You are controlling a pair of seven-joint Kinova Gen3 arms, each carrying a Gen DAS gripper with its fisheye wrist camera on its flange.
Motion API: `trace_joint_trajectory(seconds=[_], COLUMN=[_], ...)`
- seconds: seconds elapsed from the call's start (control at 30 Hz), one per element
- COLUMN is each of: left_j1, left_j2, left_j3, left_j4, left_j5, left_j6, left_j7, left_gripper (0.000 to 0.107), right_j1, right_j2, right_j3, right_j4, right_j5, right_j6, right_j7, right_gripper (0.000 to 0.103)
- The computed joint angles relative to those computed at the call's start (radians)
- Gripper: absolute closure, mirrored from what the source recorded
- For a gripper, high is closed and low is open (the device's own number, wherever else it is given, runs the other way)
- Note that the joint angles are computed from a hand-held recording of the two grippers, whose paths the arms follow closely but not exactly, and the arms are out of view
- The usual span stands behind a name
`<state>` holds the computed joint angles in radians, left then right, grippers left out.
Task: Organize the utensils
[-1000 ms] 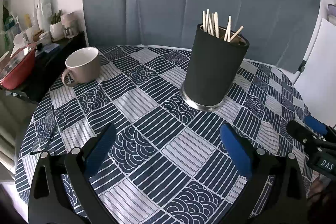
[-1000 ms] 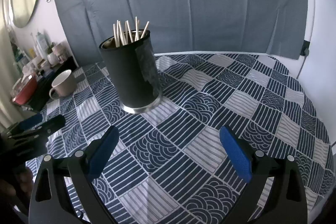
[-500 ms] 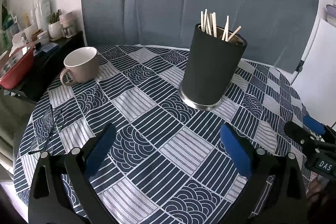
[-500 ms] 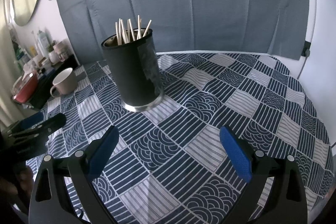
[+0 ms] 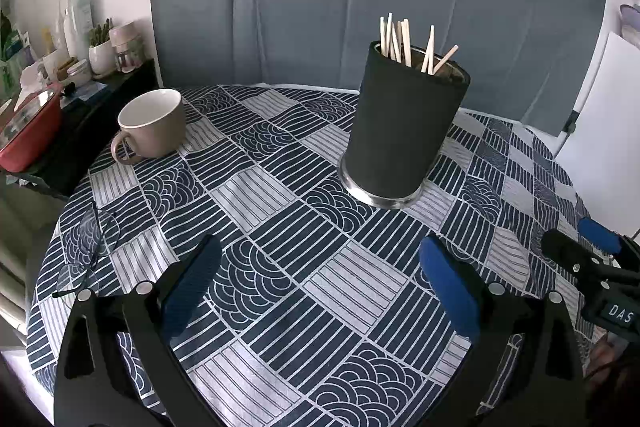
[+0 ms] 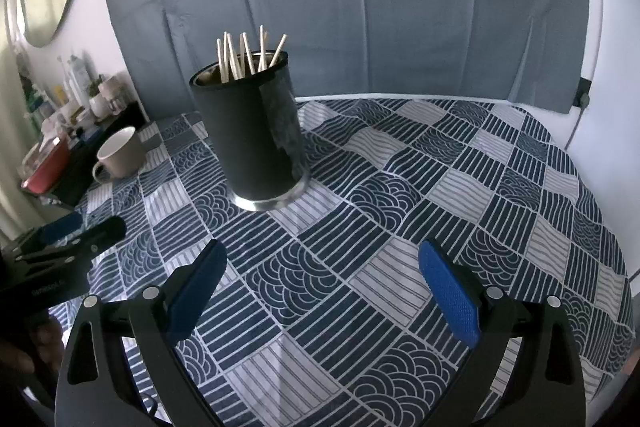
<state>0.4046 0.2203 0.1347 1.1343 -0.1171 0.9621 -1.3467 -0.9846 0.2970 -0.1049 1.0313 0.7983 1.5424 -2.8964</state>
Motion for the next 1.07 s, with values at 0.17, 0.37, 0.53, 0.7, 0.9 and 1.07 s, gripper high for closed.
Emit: trace_joint_trajectory(seconds=[0.17, 0.37, 0.53, 0.7, 0.9, 1.07], left_j1=[-0.005, -0.013, -0.007, -0.008, -0.008, -0.004], left_j2=[0.005, 0.008, 0.018, 0.022, 0.029, 0.027], left_j3=[0.0, 0.0, -0.005, -0.007, -0.007, -0.008], left_j4=[-0.006, -0.008, -0.021, -0.028, -0.039, -0.036], left_j5=[0.009, 0.023, 0.01, 0.01, 0.009, 0.005], left_j6=[0.006, 0.008, 0.028, 0.036, 0.049, 0.044], left_j7=[-0.008, -0.02, -0.009, -0.005, -0.009, -0.014], left_gripper=[0.01, 0.01, 0.01, 0.01, 0.011, 0.011], right_j1=[0.006, 0.007, 0.007, 0.008, 0.007, 0.005], right_j2=[-0.002, 0.003, 0.005, 0.008, 0.007, 0.009], right_j3=[-0.001, 0.0, 0.003, 0.005, 0.005, 0.006], right_j4=[0.002, -0.006, -0.011, -0.015, -0.012, -0.014], right_j5=[-0.007, -0.014, -0.02, -0.028, -0.028, -0.026], right_j6=[-0.002, 0.0, 0.001, 0.003, -0.001, 0.0], right_j7=[-0.004, 0.006, 0.008, 0.011, 0.011, 0.01], right_gripper=[0.011, 0.011, 0.011, 0.011, 0.011, 0.011])
